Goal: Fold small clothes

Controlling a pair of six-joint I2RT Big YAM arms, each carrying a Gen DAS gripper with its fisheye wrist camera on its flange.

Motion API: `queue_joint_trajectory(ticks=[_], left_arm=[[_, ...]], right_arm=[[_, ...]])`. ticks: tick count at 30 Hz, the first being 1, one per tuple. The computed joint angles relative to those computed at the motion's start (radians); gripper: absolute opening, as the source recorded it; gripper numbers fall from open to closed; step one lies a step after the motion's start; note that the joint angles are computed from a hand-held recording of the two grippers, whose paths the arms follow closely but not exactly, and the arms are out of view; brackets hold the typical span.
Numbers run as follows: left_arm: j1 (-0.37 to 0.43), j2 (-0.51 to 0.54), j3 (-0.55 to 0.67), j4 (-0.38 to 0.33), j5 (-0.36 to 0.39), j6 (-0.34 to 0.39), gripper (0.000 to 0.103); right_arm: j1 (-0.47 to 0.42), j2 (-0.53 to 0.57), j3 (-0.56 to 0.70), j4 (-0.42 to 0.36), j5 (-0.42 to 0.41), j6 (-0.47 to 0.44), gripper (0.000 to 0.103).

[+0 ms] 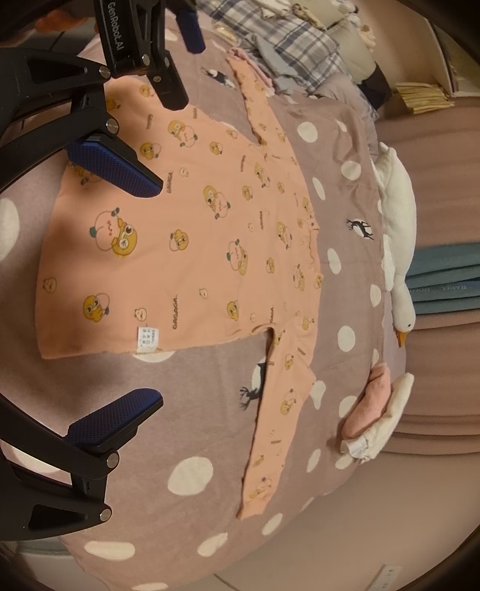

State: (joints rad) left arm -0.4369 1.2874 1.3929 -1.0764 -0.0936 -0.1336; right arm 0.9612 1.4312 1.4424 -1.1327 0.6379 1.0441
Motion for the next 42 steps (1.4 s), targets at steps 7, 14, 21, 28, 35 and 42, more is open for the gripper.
queue_joint_trajectory(ticks=[7, 14, 21, 28, 35, 42], left_arm=[[0.069, 0.054, -0.007, -0.005, 0.213, -0.076, 0.103], [0.110, 0.120, 0.006, 0.008, 0.378, -0.184, 0.103], [0.096, 0.176, 0.049, 0.033, 0.399, -0.198, 0.103], [0.081, 0.234, 0.104, 0.038, 0.392, -0.227, 0.103], [0.078, 0.269, 0.141, 0.020, 0.373, -0.246, 0.103], [0.090, 0.267, 0.147, 0.027, 0.351, -0.242, 0.102]], right_arm=[[-0.114, -0.186, -0.285, 0.391, -0.224, 0.060, 0.102], [-0.254, -0.385, -0.514, 0.506, -0.209, 0.209, 0.102], [-0.516, -0.519, -0.621, 0.522, -0.232, 0.239, 0.102], [-0.745, -0.467, -0.629, 0.614, -0.387, 0.201, 0.098], [-0.855, -0.410, -0.615, 0.679, -0.456, 0.212, 0.070], [-0.895, -0.382, -0.600, 0.644, -0.488, 0.165, 0.009]])
